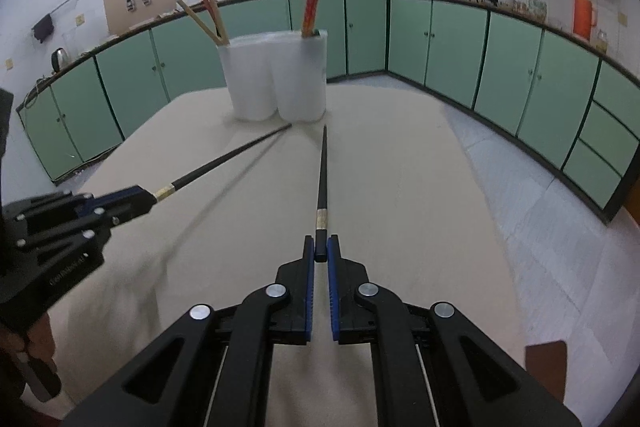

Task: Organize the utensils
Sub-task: 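Lift both black chopsticks upright and lower them into the holder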

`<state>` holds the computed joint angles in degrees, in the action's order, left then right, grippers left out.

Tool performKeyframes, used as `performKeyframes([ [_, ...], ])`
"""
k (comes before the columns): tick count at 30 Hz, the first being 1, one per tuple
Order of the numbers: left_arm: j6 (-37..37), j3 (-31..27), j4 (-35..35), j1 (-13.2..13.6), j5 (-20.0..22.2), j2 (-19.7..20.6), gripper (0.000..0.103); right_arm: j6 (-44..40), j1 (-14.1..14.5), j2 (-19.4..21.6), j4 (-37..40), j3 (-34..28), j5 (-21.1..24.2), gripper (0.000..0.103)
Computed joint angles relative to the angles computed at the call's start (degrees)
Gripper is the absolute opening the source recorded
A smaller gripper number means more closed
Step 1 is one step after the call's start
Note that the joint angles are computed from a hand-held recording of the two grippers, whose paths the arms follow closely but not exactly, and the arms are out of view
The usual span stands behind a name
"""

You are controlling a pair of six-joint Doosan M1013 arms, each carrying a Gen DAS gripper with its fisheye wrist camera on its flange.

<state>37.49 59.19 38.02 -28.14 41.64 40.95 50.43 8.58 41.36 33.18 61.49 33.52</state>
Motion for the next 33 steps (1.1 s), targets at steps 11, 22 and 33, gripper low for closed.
performKeyframes([
  [11, -6.7, 0.4, 11.2, -0.4, -4.8, -3.2, 0.006, -12.1, -0.7, -1.1, 9.8, -3.1, -0.9, 0.006],
  [22, -1.3, -3.8, 8.3, 0.8, -7.8, -3.2, 0.006, -12.9, -1.7, 4.1, 13.1, -18.3, 12.4, 0.006],
  [33, 1.9, -5.7, 6.2, 1.7, -10.1, -3.3, 0.006, -6.4, -2.1, 12.8, 12.5, -38.3, 28.0, 0.006],
])
